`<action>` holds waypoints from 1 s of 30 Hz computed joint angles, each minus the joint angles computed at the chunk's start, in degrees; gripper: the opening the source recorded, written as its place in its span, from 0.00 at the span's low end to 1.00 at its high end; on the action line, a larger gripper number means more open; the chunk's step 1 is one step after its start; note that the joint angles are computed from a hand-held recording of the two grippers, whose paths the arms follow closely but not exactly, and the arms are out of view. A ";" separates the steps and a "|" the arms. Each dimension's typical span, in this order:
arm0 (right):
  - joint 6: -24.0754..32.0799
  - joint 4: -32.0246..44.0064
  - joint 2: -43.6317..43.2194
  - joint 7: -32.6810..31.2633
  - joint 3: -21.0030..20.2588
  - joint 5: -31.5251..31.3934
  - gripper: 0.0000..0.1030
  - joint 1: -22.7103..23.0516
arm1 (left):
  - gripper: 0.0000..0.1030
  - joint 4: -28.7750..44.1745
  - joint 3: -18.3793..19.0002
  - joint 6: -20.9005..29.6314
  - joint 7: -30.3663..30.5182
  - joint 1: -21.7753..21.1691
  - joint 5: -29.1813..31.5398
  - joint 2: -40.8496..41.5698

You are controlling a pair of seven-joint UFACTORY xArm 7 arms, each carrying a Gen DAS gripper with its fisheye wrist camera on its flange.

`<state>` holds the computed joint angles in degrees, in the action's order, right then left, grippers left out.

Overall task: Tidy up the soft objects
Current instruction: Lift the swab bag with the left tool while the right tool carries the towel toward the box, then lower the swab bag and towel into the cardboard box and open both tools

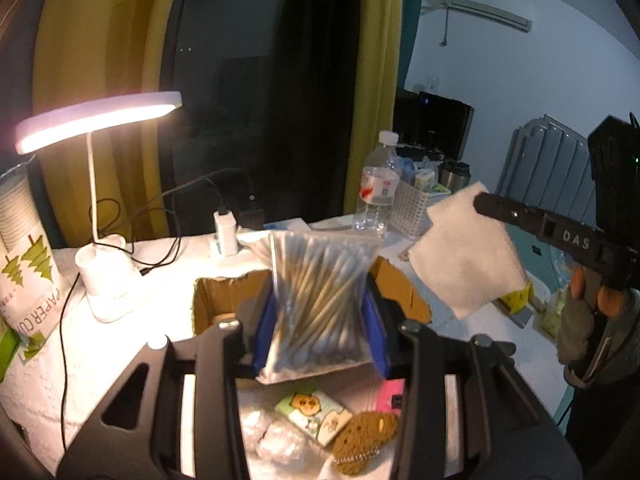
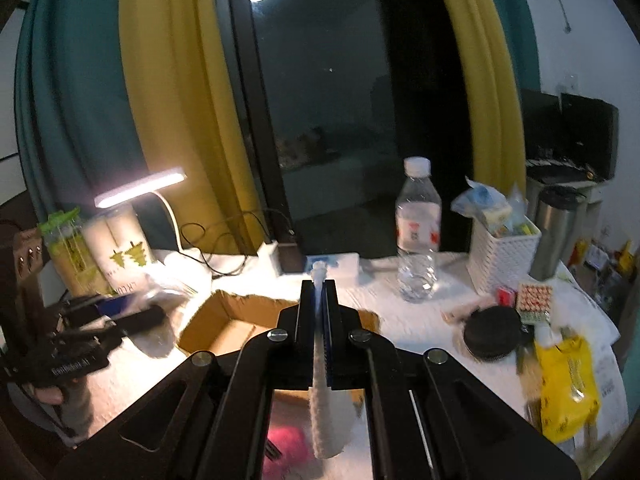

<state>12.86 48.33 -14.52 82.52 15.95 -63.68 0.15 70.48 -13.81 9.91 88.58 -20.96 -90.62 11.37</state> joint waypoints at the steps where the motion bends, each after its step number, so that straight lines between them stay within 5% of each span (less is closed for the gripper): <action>1: -0.47 0.68 0.77 0.27 0.04 -0.70 0.04 -0.29 | 0.39 0.68 0.00 0.01 -0.82 -0.15 0.73 0.68; 10: -5.34 5.40 9.22 5.01 -4.93 -7.85 0.04 1.33 | 0.39 5.79 -2.88 -2.29 -9.92 0.03 10.49 7.05; 20: -12.00 7.19 17.82 11.69 -13.57 -13.43 0.04 5.02 | 0.39 10.57 -0.67 -3.40 -32.42 -4.27 32.65 14.96; 25: -15.54 5.74 21.00 4.31 -15.80 -4.36 0.04 5.62 | 0.39 13.05 1.63 -2.63 -41.93 -7.32 42.07 18.58; 28: -16.87 2.89 22.18 -10.63 -9.44 11.62 0.04 0.02 | 0.39 14.66 3.50 -0.92 -47.56 -9.04 47.07 20.67; 30: -17.59 1.92 22.57 -13.98 -8.46 15.73 0.04 -0.86 | 0.39 15.52 4.69 0.08 -51.00 -10.06 50.16 21.78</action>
<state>-4.72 50.25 8.06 68.54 7.49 -47.95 -0.71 86.00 -9.12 9.99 37.58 -31.02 -40.46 33.15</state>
